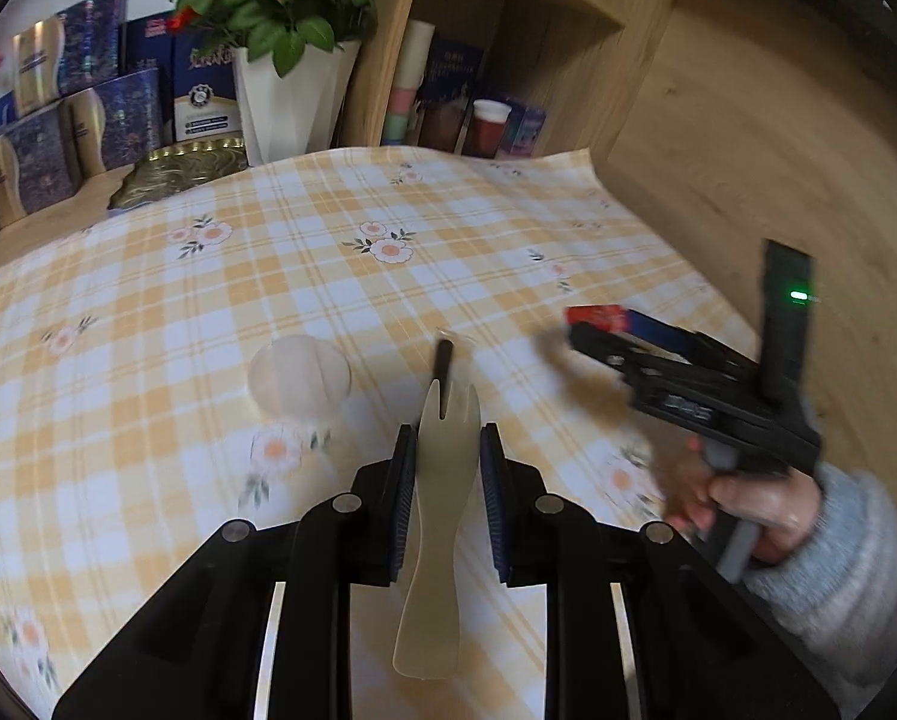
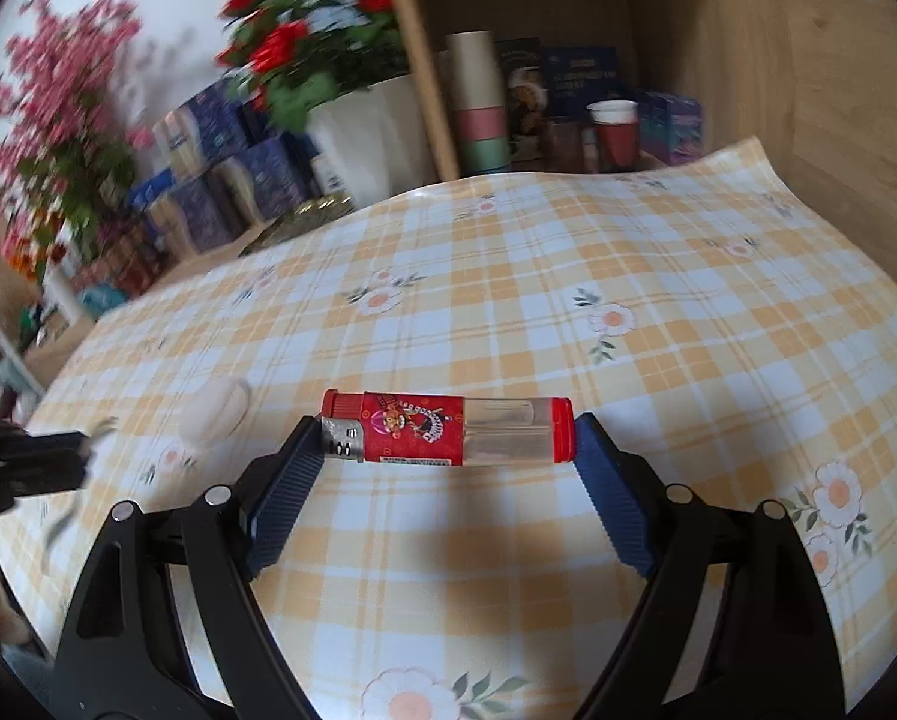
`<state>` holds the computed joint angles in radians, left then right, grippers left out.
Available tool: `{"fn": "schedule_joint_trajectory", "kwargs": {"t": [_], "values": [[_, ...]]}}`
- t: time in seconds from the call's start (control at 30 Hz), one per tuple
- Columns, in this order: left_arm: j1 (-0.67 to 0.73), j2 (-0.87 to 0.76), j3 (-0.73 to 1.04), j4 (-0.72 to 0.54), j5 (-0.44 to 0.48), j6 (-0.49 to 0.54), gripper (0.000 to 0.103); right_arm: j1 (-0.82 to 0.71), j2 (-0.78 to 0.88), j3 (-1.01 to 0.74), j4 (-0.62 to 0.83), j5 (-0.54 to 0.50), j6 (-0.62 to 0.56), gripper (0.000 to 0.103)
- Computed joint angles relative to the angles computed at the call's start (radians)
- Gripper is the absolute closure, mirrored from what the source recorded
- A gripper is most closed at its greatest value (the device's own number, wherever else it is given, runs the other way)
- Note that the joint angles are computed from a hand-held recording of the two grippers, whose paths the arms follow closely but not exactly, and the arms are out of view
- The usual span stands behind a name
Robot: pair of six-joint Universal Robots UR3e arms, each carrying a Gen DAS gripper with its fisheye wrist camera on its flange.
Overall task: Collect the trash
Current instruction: 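Lower the cream spork into the bin and open the left tool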
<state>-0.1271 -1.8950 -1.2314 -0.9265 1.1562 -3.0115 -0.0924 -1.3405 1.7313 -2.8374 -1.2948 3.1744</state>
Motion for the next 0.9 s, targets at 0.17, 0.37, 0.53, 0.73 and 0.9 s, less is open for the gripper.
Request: {"fn": "schedule_joint_trajectory", "kwargs": {"t": [0.17, 0.37, 0.53, 0.73, 0.9], "values": [[0.042, 0.267, -0.287, 0.039, -0.040, 0.006, 0.082, 0.034, -0.183, 0.114, 0.016, 0.001, -0.099, 0.020], [0.093, 0.568, -0.567, 0.008, -0.121, 0.024, 0.082, -0.070, -0.587, 0.359, 0.171, 0.150, -0.111, 0.020], [0.089, 0.793, -0.752, -0.039, -0.145, 0.063, 0.082, -0.187, -0.956, 0.507, 0.470, 0.256, -0.210, 0.020], [0.076, 0.918, -0.914, -0.070, -0.143, 0.071, 0.082, -0.272, -1.262, 0.598, 0.798, 0.308, -0.298, 0.020], [0.079, 0.931, -1.040, -0.036, -0.126, 0.071, 0.082, -0.206, -1.313, 0.673, 0.778, 0.280, -0.238, 0.020]]}}
